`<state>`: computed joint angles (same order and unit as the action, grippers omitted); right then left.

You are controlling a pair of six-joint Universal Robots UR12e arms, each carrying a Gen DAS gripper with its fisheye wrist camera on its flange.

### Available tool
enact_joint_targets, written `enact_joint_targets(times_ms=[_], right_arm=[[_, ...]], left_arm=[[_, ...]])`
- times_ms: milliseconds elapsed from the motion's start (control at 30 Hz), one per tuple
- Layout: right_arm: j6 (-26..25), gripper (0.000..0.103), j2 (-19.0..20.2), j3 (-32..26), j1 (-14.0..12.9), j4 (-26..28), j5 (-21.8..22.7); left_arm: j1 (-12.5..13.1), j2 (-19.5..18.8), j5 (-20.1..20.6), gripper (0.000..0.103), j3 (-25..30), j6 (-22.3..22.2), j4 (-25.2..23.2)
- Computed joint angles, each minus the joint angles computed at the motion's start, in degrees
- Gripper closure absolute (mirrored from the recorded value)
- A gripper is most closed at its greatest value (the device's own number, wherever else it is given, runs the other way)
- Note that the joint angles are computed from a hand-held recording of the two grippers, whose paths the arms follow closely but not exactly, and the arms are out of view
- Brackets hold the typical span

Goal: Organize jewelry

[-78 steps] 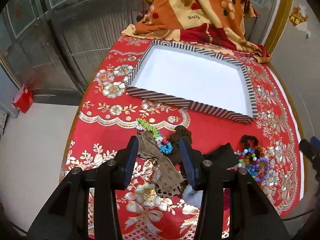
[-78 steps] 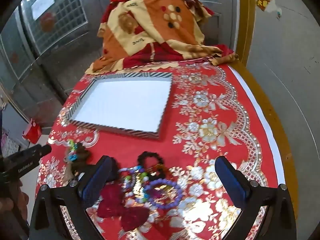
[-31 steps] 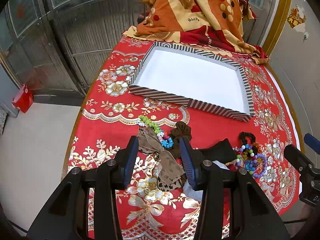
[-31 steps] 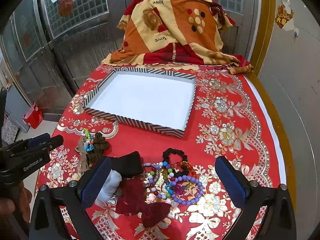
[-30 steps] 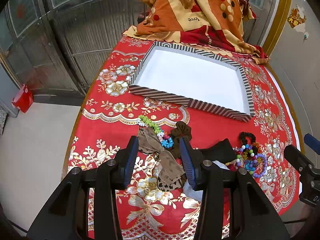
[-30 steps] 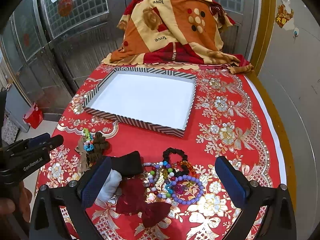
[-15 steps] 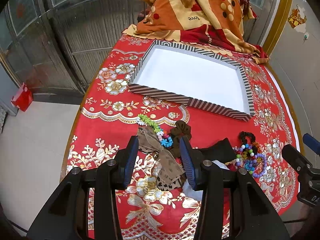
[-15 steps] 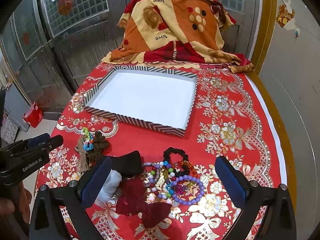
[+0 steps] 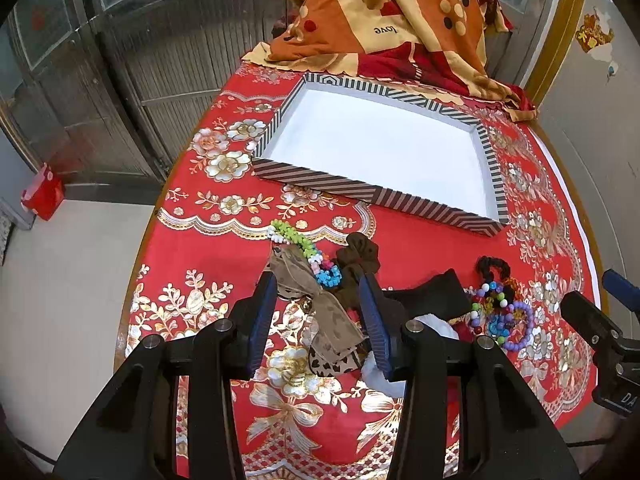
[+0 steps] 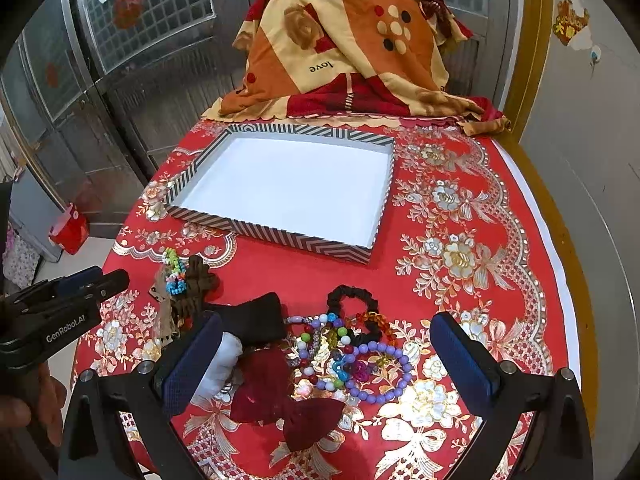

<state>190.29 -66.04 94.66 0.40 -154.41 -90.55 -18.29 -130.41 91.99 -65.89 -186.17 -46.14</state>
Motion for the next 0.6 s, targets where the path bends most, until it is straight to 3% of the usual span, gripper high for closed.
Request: enact_joint_targets(times_ms=[500, 600], right_arm=[[-0.5, 0.000, -0.5, 0.7, -0.3, 0.3, 0.8], [-1.0, 0.000, -0.6, 0.9, -0.4, 0.1, 0.9]], left_arm=[[0.4, 0.5, -0.7, 0.061, -1.8, -0.6, 2.6], [1.2, 1.1, -3.4, 0.061, -2.5, 0.0, 1.7]])
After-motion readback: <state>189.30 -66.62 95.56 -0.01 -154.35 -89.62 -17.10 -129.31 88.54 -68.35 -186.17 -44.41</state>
